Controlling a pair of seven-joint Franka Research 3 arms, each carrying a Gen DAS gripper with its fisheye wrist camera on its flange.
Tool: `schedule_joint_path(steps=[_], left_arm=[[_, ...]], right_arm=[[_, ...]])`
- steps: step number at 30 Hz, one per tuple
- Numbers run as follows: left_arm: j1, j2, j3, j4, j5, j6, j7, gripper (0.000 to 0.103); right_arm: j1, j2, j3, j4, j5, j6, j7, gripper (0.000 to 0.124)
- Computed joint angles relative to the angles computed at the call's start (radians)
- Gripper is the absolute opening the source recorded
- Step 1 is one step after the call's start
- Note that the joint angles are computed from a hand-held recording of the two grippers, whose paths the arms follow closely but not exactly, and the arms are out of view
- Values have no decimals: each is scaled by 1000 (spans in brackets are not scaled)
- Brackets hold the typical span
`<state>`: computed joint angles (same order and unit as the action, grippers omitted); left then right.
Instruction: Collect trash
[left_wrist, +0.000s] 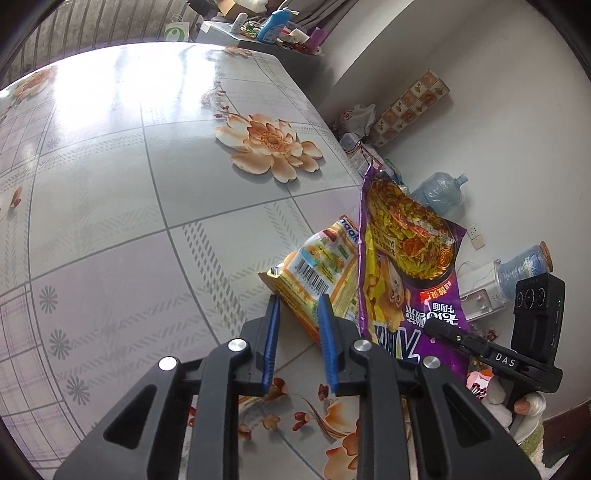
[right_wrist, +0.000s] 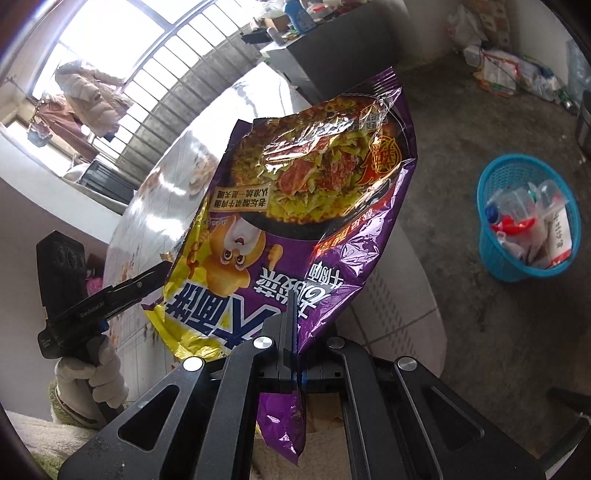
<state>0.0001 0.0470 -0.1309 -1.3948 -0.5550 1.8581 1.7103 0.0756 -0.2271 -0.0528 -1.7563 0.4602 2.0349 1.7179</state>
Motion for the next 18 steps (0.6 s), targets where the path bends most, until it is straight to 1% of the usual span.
schedule_joint_path(steps=[4, 7, 10, 13, 15, 18], left_arm=[[-5, -4, -3, -3, 25, 16, 11, 16], [-7, -21, 0, -17, 43, 45, 25, 13], [-6, -49, 9, -44, 33, 82, 56, 10], [-3, -80, 26, -73, -42, 105, 115, 10], [-1, -94, 41, -85, -117, 104, 149, 10], [5, -101, 68, -92, -273, 66, 199, 10]], right_arm=[[0, -1, 0, -4, 0, 4, 3, 0], [-5, -7, 3, -6, -23, 6, 13, 0], [-6, -8, 6, 2, -46, 2, 16, 0], [-2, 7, 29, 33, -125, -9, 14, 0], [6, 24, 45, 62, -182, -23, 4, 0], [22, 42, 58, 89, -231, -35, -16, 0]])
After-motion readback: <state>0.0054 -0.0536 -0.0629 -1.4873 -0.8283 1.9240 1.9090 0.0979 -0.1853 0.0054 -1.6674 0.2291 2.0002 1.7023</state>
